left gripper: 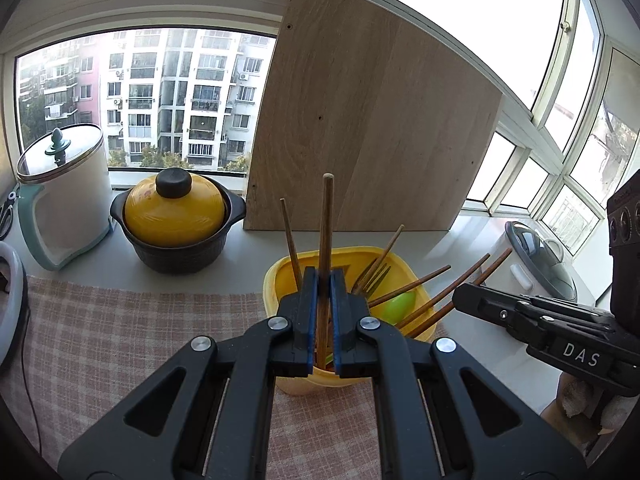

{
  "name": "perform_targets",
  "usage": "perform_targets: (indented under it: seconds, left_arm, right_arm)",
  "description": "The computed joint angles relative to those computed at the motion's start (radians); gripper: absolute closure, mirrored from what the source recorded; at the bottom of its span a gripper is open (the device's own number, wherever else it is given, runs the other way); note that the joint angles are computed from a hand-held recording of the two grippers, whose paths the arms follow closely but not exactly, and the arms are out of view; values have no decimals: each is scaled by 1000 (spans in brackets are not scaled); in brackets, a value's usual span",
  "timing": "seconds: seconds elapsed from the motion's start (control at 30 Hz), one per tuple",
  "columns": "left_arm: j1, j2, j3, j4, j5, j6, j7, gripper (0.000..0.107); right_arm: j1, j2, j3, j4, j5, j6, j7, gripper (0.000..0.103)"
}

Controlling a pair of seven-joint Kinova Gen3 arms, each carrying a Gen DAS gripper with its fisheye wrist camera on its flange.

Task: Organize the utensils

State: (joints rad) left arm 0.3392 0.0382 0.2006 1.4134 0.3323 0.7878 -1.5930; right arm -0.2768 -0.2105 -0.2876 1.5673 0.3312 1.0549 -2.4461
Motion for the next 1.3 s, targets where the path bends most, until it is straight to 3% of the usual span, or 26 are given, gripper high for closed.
perform_targets:
  seconds: [0.07,0.37,0.43,0.5,0.6,0.67,0.8,1.03,1.17,1.23,1.3]
  left_arm:
    - [-4,-6,-3,-2,8,17,-2,104]
    - [-20,-81,-21,26,36,56,-59,103]
    - [-21,-103,-28,38,44,58,-77,98]
    - [-23,-127,-37,52,57,57,-92,85]
    - [-26,-160,-52,64,75,68,-119,85]
    - [-26,-187,-61,74,81,76,-137,84]
    - [-25,-242,-79,98,92,86,-161,64]
    - [-23,-323,-104,122,97,115,-178,45]
    - [-32,-351,-94,123,71,127,-145,28]
    - [-31,-366,-95,126,62,131,-135,26]
    - [-37,-377,-86,125,43,135,-120,26]
  right_arm:
    - [1,-5,-17,-1,15,14,-26,72]
    - [-15,-30,-108,-20,117,115,-123,69]
    - [-18,-34,-136,-29,144,143,-152,62]
    - [-22,-39,-165,-34,177,167,-184,52]
    - [-31,-45,-210,-52,222,216,-219,49]
    - [-35,-48,-246,-64,257,249,-248,37]
    - [-42,-56,-315,-87,322,318,-313,29]
    - [-45,-52,-428,-132,412,422,-388,13]
    - [-53,-26,-499,-165,477,508,-424,9]
    - [-73,-22,-508,-167,500,530,-446,0]
    - [-89,-15,-521,-167,524,555,-469,0]
